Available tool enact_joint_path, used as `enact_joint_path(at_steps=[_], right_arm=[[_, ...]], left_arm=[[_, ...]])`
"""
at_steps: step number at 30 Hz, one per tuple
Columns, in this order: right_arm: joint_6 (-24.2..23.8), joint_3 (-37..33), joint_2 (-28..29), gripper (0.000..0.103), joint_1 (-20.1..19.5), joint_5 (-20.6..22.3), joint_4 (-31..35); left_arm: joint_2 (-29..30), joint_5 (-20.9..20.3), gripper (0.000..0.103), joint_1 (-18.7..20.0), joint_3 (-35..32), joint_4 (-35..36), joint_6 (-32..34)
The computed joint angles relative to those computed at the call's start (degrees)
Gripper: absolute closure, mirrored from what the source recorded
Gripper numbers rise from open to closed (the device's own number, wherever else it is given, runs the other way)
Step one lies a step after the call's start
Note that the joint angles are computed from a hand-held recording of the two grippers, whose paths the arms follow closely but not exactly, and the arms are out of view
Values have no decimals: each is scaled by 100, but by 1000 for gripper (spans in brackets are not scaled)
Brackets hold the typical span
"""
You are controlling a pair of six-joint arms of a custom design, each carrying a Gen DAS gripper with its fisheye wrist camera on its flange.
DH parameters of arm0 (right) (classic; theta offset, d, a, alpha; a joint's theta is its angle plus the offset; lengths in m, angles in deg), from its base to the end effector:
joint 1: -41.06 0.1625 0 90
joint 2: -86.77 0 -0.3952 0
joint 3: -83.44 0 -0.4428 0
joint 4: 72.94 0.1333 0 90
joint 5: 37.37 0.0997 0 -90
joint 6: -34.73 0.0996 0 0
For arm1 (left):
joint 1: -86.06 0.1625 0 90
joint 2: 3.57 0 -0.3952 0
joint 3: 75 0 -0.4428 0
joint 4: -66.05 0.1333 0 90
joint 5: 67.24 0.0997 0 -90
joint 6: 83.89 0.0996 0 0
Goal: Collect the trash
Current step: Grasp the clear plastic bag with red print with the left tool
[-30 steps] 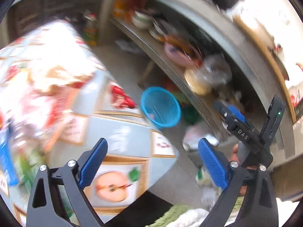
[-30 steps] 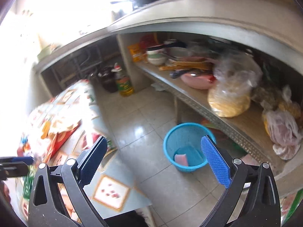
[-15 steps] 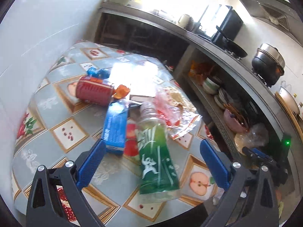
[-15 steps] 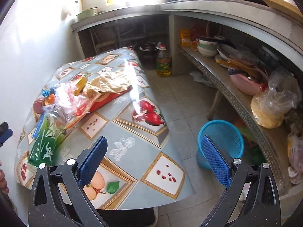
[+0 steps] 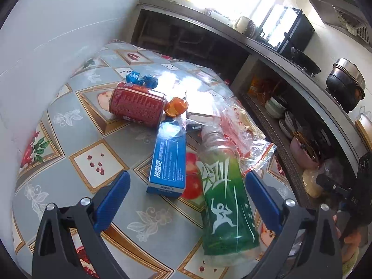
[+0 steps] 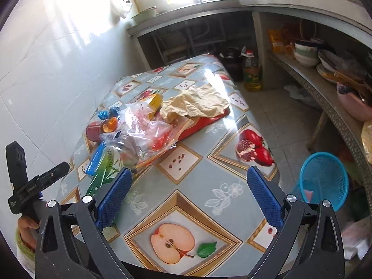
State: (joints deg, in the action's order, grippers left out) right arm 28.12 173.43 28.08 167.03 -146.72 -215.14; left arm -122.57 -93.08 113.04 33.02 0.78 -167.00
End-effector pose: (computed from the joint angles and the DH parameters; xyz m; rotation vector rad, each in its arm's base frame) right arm 0.4984 -0.5160 0.2179 0.9485 -2.6802 0.6298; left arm -0.1926 -0.3482 0.5266 -0.2290 2.2847 -1.2925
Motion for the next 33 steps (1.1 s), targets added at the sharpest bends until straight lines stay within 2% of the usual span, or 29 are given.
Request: enact_joint_path(at_steps=[2, 3, 5, 7, 10, 13, 16, 19, 21, 25, 29, 33], right_arm=[[-3, -118, 96, 8, 15, 85, 122], [-11, -186, 146, 8, 23, 132, 177], [20, -330, 241, 8, 29, 236, 284], [101, -480, 346, 9, 25, 360, 370], [229, -631, 473, 10, 4, 530, 415], [568, -764, 592, 15, -102, 781, 608], [969, -895, 710, 20, -255, 1055, 869], [1261, -1025, 847, 24, -408, 1338, 1030], [1433, -1110, 942, 26, -488, 1481, 1089], [1595, -1246, 1038, 28, -555, 1527, 1097], [1354, -1364, 1060, 28, -494, 1188, 997], [666, -1885, 1324, 27, -406, 868, 1186]], left_arm=[[106, 56, 12, 103, -94, -41, 156], [131, 54, 13, 170, -98, -284, 418], [172, -58, 17, 349, -43, -1285, 1339], [329, -332, 19, 600, -75, -2394, 2361], [705, -753, 21, 982, -251, -3657, 3594], [1281, -1275, 23, 1450, -669, -4273, 4374], [1910, -1531, 27, 1860, -1222, -4127, 4642], [2464, -1525, 33, 2139, -1719, -3725, 4724], [2737, -1377, 39, 2243, -1951, -3349, 4621], [2984, -1269, 52, 2347, -2148, -2997, 4531], [2924, -1224, 68, 2351, -2076, -2968, 4442], [2885, -1228, 84, 2351, -2024, -3034, 4476]])
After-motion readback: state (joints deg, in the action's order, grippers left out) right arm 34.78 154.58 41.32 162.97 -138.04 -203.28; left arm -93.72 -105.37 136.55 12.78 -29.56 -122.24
